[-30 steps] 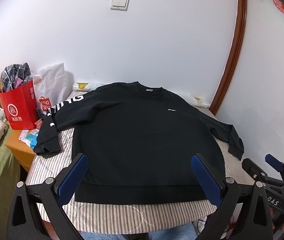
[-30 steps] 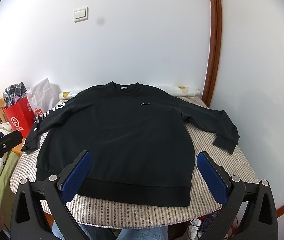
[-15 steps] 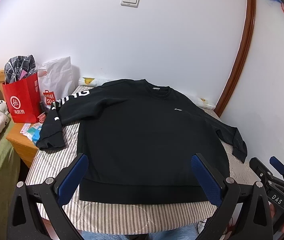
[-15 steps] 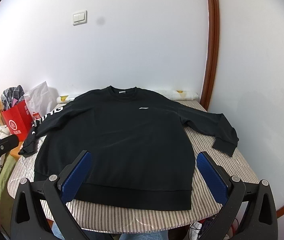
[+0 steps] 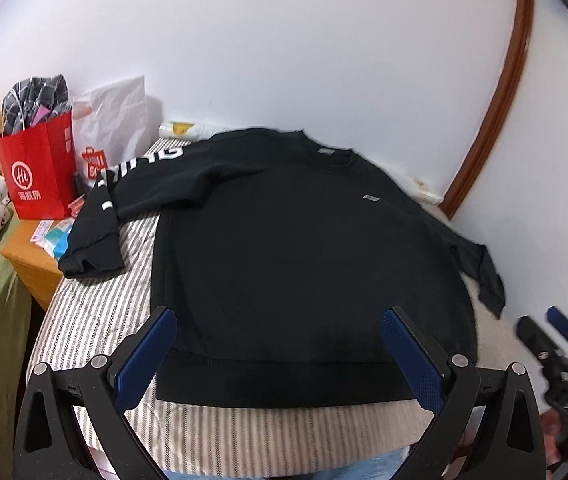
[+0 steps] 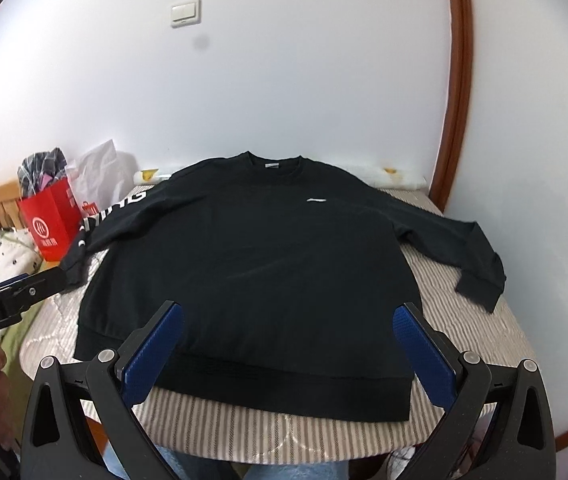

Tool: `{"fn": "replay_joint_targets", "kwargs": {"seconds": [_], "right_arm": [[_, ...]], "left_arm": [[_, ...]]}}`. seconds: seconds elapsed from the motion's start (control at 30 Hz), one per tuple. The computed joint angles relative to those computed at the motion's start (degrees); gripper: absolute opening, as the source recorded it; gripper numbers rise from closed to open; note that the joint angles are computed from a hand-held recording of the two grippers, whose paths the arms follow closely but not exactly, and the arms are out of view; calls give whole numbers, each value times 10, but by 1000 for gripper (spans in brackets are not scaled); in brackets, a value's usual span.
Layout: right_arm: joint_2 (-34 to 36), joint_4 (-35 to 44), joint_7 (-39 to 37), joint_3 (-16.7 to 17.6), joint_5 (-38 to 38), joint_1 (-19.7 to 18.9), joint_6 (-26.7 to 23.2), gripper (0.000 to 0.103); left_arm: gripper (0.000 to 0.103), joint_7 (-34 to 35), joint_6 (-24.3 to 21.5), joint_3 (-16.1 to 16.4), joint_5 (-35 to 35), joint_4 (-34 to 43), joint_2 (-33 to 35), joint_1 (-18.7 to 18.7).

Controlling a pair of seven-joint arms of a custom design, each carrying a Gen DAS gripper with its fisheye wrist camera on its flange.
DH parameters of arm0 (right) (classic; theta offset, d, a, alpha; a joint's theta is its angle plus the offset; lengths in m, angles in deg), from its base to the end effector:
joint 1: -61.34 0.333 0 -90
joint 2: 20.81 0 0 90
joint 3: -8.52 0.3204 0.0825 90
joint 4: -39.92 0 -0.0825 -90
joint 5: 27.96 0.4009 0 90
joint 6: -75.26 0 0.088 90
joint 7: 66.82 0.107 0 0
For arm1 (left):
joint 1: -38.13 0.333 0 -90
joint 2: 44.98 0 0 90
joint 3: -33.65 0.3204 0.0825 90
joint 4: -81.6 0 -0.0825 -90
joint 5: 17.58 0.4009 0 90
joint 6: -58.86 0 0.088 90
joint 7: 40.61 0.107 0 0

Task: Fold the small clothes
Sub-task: 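Lower the left gripper and grasp the sweatshirt side by the lettered sleeve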

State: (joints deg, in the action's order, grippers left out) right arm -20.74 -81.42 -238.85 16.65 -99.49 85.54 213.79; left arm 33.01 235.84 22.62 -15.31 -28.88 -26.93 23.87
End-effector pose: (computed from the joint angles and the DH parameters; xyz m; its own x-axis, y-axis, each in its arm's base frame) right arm 0.4971 0.3091 0.4413 -0.2815 -0.9591 0.0288 -0.5535 0.1378 -0.8214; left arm 0.6190 -0.2830 0.4255 -0.2536 -0.9373 0.2392 -0.7002 0.0073 -0.7139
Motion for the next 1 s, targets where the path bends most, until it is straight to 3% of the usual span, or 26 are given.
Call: {"fn": "replay_joint_targets", "kwargs": {"seconds": [0.33,0.47,0.73,1.0], "right_arm": [[44,26,37,-26,-46,-14,60,103],[75,49,25,-39,-19,-16,67,103],[141,114,-15,-72,34,-9,91,103],[206,188,-100,-100,103,7,97,103]], "left_arm": [[99,-31,-95,41,30,119,96,-12],[99,-56,-122,65,58,160,126,-20],[93,-72,-205,71,76,278,207,-9],[75,-108,-306,110,135,425,297,-25]]}}
